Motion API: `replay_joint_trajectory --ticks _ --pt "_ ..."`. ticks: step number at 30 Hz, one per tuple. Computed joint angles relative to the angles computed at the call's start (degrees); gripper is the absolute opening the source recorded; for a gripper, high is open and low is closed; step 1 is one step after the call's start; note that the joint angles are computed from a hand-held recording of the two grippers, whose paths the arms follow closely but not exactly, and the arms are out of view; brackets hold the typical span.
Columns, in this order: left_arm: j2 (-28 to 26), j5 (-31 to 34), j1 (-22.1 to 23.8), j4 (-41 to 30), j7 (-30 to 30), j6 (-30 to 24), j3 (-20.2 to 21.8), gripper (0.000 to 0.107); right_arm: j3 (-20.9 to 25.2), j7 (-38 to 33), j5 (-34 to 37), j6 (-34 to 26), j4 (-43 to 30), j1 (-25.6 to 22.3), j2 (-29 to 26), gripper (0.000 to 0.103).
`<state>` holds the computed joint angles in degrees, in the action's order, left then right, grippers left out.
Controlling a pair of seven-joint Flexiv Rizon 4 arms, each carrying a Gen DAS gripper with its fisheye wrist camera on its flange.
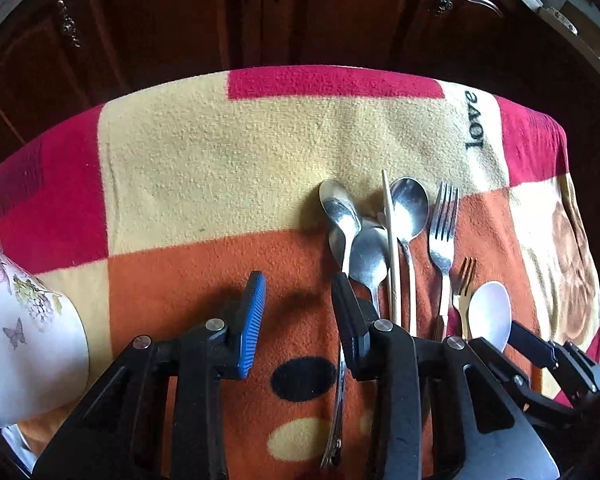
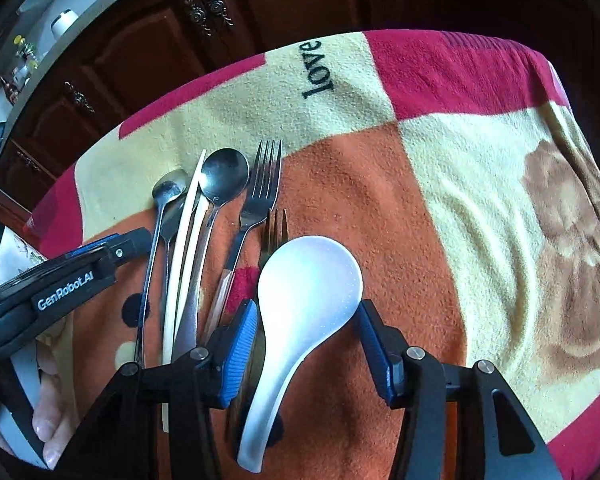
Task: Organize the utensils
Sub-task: 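Close the left tool on a steel spoon while the right tool reaches the white ceramic spoon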
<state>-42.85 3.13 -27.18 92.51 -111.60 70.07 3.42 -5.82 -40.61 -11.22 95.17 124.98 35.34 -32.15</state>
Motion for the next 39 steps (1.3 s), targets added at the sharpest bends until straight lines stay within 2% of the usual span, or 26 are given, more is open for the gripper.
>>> replay_joint_trajectory --ticks 3,5,8,10,11,12,14,15,16,17,23,28,29,30,31,32,33,35,39 --pt "-0.19 -0.22 0.73 -0.31 1.43 -0.34 -1.06 0.034 0.07 -0.15 -0.23 -0.49 -0.12 -0.05 0.17 0.048" --pt "-0.23 -1.41 2.15 0.21 3.31 0.26 -3.09 0.038 0.62 -0.21 -0.35 -0.69 -0.56 -0.57 0.02 0.048" --pt "-1.32 -1.15 0.33 -2.08 3.18 -1.95 -1.68 0.041 0.53 -0.29 -0.63 -0.75 -0.51 -0.53 0.10 0.048" --pt "-2.42 -1.79 0.26 -3.34 3.73 -3.36 -2.41 0.041 0.47 -0.51 -0.73 -0.41 -0.87 -0.65 -0.50 0.048" --pt "-2.88 -1.09 -0.93 -3.91 2.68 -3.44 -1.25 0.041 -0.11 -0.32 -0.68 -0.35 -0.70 0.11 -0.40 0.048" --pt "-3.24 -0.56 -1.72 -4.94 2.02 -4.30 -0.37 0.038 -0.60 -0.30 -0.70 -0.19 -0.71 0.57 -0.48 0.047" --pt "-3.29 -0.13 -1.99 -5.28 1.06 -4.79 -0.09 0.020 -1.24 -0.25 -0.56 0.20 -0.49 1.46 -0.56 0.047" --pt "-3.15 -0.39 -1.58 -4.89 1.07 -4.53 -0.78 0.006 -1.26 -0.40 -0.53 0.35 -0.29 1.60 -0.44 0.044" --pt "-2.86 -0.94 -0.86 -4.28 1.32 -4.31 -1.65 0.005 -0.27 -0.86 -0.41 1.11 0.04 0.81 -0.33 0.036" --pt "-2.42 -1.27 -0.40 -3.48 1.51 -4.22 -2.13 0.004 0.48 -1.11 -0.32 0.78 -0.18 0.18 -0.37 0.026" --pt "2.56 -3.98 2.19 7.70 1.03 2.06 -4.75 0.003 3.56 -3.60 0.01 2.22 0.84 -2.55 -0.18 0.026" --pt "5.52 -8.31 5.43 17.27 2.50 9.79 -9.53 0.003 7.27 -6.91 0.52 4.51 2.23 -6.40 -0.30 0.026" --pt "5.71 -9.10 5.84 18.11 2.96 10.73 -10.13 0.005 8.27 -7.51 0.63 5.03 2.24 -7.41 -0.47 0.027" --pt "5.94 -9.95 6.37 18.48 3.63 10.74 -10.79 0.015 10.56 -8.10 0.54 5.70 2.06 -9.81 -0.82 0.037" --pt "5.91 -10.62 6.69 18.00 4.30 10.10 -10.82 0.032 11.85 -8.72 0.96 6.06 2.00 -11.13 -1.01 0.043" --pt "6.04 -11.10 6.48 17.63 4.42 9.79 -10.41 0.041 11.42 -8.60 1.08 5.97 1.93 -10.86 -0.96 0.054" --pt "6.17 -11.04 5.60 17.16 4.10 9.87 -9.18 0.052 9.58 -8.47 1.70 5.60 1.97 -9.09 -0.66 0.056" --pt "5.30 -9.88 3.07 13.89 3.57 7.86 -5.86 0.053 9.23 -8.57 1.75 3.86 1.04 -8.97 -0.57 0.056" --pt "4.26 -8.29 3.04 9.36 5.07 1.35 -4.11 0.053 8.21 -8.37 1.09 0.70 -1.04 -8.21 -1.09 0.056"
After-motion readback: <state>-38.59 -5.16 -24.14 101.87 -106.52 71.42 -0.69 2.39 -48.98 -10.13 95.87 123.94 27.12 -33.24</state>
